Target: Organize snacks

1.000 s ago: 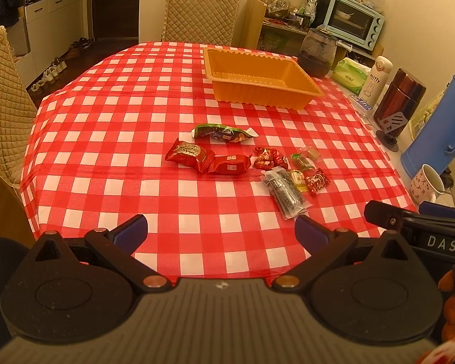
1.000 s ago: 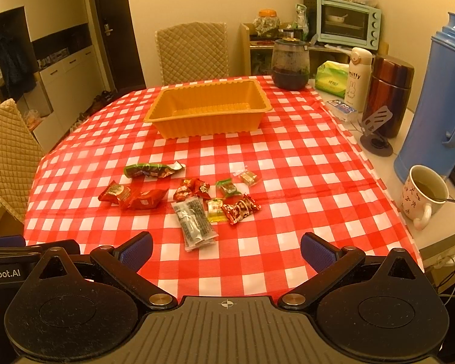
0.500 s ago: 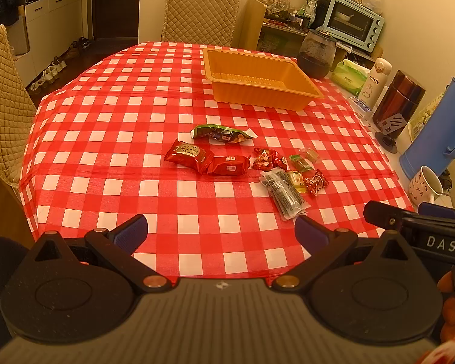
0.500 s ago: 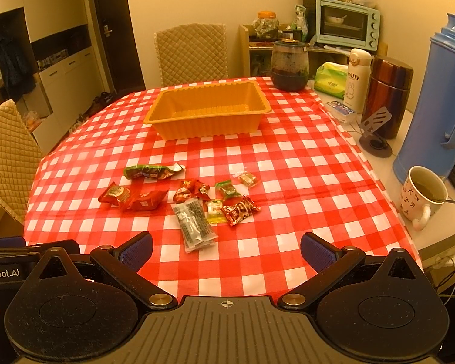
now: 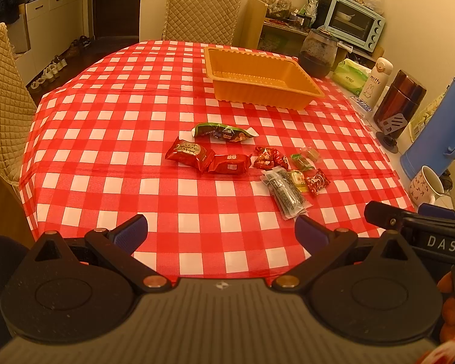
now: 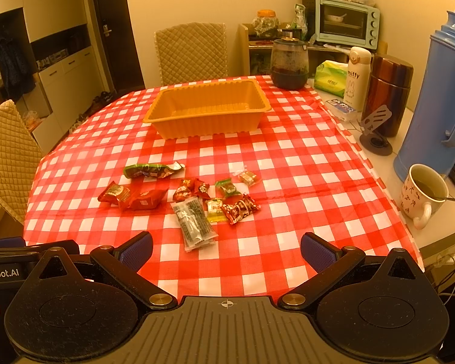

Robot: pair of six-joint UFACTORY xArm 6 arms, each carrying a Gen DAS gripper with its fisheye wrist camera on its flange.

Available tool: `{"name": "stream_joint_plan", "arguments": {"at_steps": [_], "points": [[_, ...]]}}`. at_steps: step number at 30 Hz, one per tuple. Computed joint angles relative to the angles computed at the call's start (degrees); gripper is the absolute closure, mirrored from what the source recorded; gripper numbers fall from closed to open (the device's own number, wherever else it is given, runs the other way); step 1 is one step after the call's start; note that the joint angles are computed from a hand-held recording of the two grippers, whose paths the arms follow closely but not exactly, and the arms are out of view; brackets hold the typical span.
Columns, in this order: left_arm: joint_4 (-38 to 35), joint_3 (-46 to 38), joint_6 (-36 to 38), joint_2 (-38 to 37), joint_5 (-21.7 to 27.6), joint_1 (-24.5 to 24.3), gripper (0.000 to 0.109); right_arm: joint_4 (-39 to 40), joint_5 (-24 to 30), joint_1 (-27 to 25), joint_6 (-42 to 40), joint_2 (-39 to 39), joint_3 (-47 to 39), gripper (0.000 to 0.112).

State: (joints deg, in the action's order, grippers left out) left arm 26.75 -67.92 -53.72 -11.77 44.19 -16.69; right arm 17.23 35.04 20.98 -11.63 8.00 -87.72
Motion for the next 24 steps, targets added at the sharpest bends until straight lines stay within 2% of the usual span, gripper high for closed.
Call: {"name": "stream_joint_plan", "arguments": {"at_steps": [7,17,21,24], "points": [[-1.00,1.39,0.17,0.17,-1.25,1.73,0.006,2.77,-0.99,-0.10,-1.23,0.90,0.52,0.010],[-3.81,0.29,5.01,5.05,-4.45,6.19,0.006,10.60,-0.59,0.55,-10.48,7.62,-4.27,0.010],[-5.06,-0.52,8.85,7.95,-7.59,8.41,0.008,11.44,1.85,0.81,-12.41,12.81,-9.73,0.024],[-5.31,-2.18,12.64,10.67,-8.97,10.06,0.013,11.44,2.99,1.11,-13.39,16.47,-13.42,0.028]]}}
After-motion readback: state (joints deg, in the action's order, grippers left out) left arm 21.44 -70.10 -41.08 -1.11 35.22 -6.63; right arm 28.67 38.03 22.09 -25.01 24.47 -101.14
